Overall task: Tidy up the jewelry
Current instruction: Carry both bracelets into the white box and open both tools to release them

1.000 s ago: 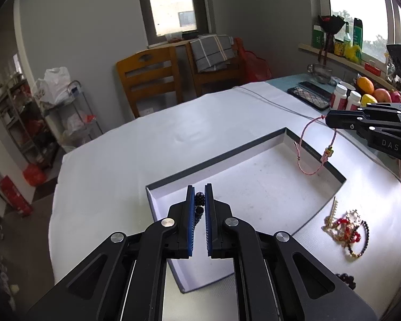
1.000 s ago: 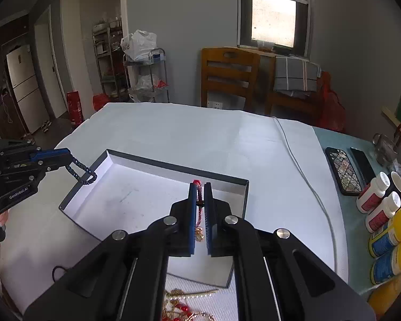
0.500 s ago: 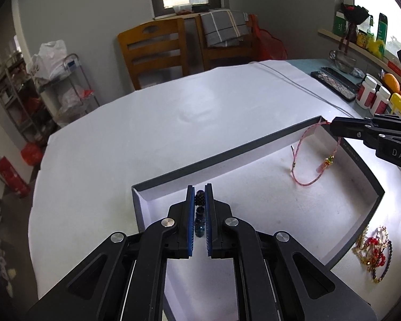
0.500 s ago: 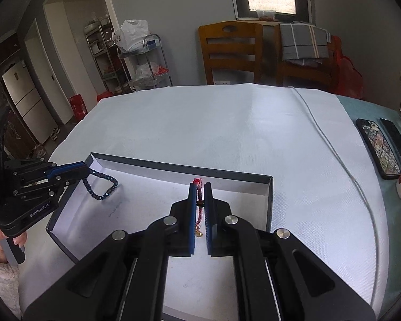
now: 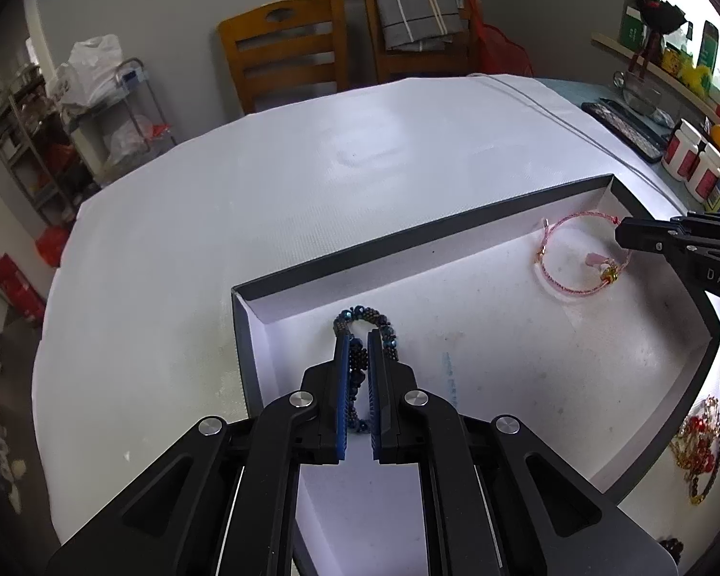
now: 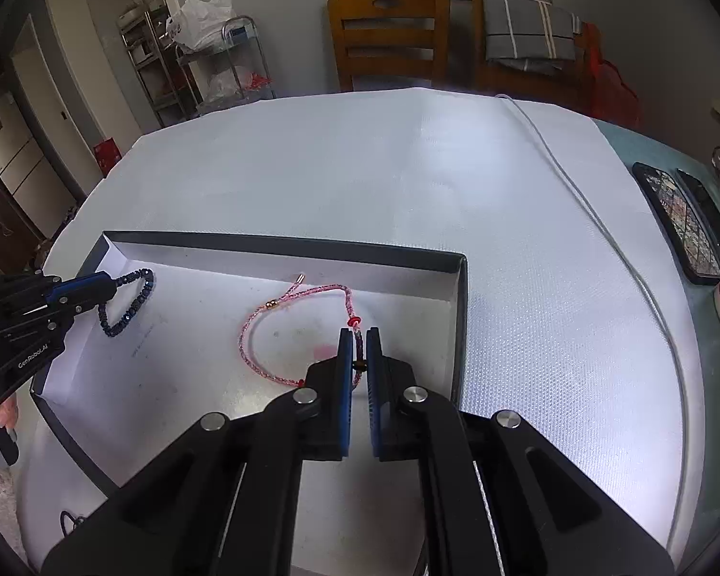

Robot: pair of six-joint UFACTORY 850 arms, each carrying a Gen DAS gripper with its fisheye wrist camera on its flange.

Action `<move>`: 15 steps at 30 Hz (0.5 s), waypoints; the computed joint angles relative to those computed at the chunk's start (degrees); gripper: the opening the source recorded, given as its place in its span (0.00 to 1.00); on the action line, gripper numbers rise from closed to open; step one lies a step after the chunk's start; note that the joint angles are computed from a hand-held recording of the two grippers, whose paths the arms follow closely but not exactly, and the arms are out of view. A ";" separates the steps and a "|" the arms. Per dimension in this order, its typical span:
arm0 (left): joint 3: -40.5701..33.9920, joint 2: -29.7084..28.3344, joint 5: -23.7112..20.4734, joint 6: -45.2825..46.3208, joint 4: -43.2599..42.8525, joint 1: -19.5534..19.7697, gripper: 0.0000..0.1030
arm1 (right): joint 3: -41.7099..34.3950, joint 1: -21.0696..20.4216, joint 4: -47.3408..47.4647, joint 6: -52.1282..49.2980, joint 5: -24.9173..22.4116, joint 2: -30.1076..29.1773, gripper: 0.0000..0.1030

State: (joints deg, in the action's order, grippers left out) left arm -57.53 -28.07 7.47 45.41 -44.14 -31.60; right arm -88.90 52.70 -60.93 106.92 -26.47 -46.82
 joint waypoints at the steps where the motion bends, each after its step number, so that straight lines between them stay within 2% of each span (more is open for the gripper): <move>1: -0.08 -0.11 -0.04 0.66 -0.61 0.00 0.07 | 0.00 0.07 0.30 -0.16 -0.12 -0.04 0.05; 5: -0.23 -0.52 0.30 3.42 -3.42 -0.12 0.08 | -0.38 0.05 1.01 -1.13 -0.57 -0.24 0.06; 7: -0.23 -0.51 0.17 1.88 -2.26 -0.04 0.14 | -0.19 0.31 0.20 -0.08 -0.82 -0.03 0.11; 9: 0.47 0.07 0.81 -4.61 3.69 0.02 0.34 | 0.06 0.33 -0.99 0.89 -0.85 0.41 0.27; 13: 1.82 1.54 1.34 -10.28 9.04 -0.13 0.37 | 1.35 1.12 -3.27 3.09 -1.79 1.74 0.37; 14: 2.29 2.06 1.59 -10.54 9.25 -0.24 0.38 | 1.91 1.40 -4.25 4.35 -2.00 2.24 0.44; 15: 2.90 2.69 2.15 -10.79 9.39 -0.42 0.44 | 2.61 1.73 -5.75 6.01 -2.25 2.83 0.50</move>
State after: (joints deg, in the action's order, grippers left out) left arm -54.62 -25.38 9.61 34.62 -34.75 -32.02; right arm -86.29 54.43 -66.68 112.93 -28.73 -43.99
